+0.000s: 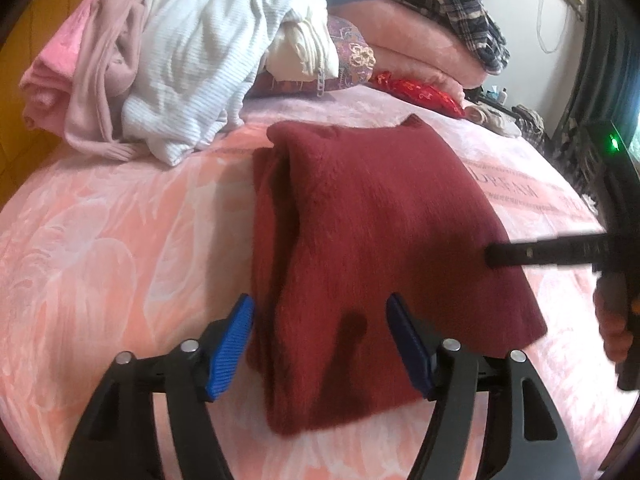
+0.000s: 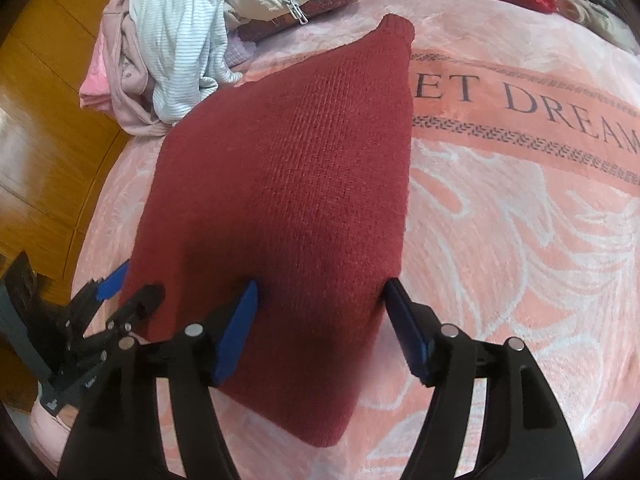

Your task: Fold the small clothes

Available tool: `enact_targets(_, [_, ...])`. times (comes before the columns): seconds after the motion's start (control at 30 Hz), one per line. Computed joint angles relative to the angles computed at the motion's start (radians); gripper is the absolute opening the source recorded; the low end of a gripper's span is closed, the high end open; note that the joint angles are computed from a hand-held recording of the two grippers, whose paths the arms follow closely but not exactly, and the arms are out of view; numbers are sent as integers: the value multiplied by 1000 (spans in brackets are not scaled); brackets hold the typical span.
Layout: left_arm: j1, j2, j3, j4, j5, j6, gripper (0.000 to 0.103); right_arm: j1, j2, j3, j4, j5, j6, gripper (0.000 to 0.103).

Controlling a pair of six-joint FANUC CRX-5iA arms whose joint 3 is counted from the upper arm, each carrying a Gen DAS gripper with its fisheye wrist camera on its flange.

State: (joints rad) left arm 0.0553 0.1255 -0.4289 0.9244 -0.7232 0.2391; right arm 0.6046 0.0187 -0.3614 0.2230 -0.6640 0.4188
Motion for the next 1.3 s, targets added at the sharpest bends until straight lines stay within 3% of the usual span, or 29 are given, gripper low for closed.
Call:
enact_targets(0.17, [-11,75,100,-53,-40,118,72,-7,6,7,-14,-2,14,70])
enact_targets(0.33, [-4,169,229,-131,-165,237,76,-17,-1,9,-37,0,36,70])
enact_targets(0.5, [10,253,334,-147,-295,291,81,-36,5,29,-81,-13,84,72])
enact_targets(0.77, [6,364,494,-193,-439,362,86,-74,37,76,-178,-7,182,78])
enact_targets(1.1, [-17,468,625,-224,-549,439,93,-128,85,126,-327,35,305,85])
enact_targets(1.2, [-16,471,621,-206,-564,427,77,-119,68,104,-307,58,294,73])
enact_targets(1.27, [-15,476,621,-191,-581,417,60,-112,55,91,-287,64,293,60])
enact_targets(1.3, [-13,476,619,-182,-586,411,57,-105,46,83,-268,69,284,58])
